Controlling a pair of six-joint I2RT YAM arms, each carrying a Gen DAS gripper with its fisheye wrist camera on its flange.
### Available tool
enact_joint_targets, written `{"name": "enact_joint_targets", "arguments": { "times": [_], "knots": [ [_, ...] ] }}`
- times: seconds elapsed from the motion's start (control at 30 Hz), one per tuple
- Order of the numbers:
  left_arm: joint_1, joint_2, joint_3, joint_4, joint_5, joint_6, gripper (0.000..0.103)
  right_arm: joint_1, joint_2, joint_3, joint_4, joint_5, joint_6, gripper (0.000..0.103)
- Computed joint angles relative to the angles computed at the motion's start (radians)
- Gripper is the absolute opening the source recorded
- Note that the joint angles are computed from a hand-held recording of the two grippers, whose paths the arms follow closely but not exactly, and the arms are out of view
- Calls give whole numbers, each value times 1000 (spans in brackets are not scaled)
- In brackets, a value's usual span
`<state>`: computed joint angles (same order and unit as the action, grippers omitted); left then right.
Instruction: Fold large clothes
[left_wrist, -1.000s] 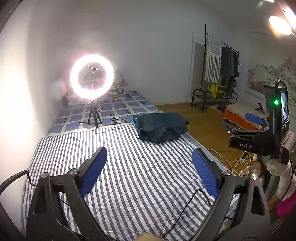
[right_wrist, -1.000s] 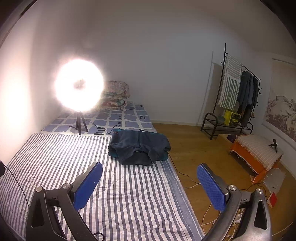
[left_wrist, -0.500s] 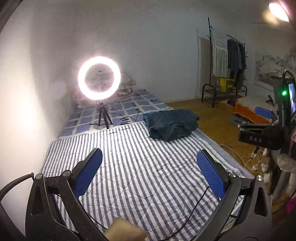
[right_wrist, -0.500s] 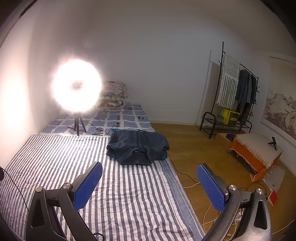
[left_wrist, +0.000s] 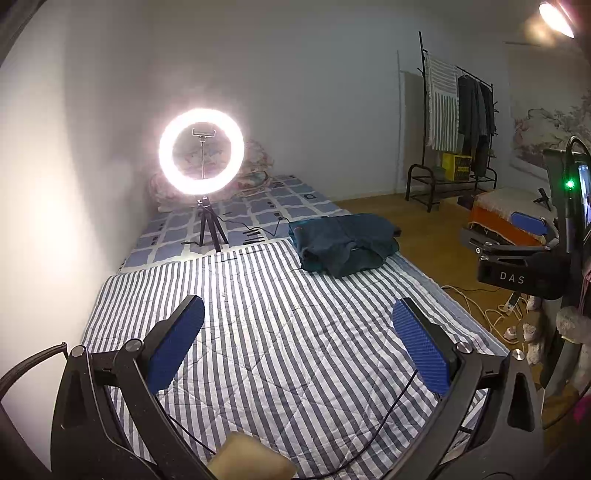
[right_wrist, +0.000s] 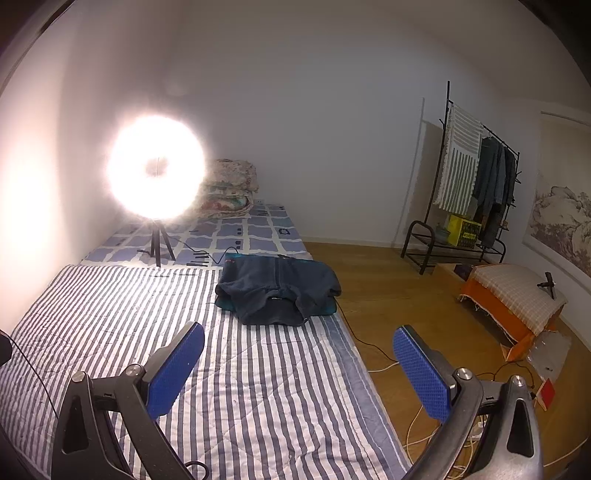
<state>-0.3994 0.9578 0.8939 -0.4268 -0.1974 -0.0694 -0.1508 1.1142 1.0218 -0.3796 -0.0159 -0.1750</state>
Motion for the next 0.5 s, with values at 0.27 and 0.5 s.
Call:
{"name": "enact_joint_targets", "arguments": {
  "times": [0.27,0.5],
  "knots": [
    [3,-8,-2,-2,0,1,103,-5,2,-1,1,-5,-4,103],
    [12,-12,0,-3,8,3,103,-11,4,0,1,-9,-3,103]
  ]
}}
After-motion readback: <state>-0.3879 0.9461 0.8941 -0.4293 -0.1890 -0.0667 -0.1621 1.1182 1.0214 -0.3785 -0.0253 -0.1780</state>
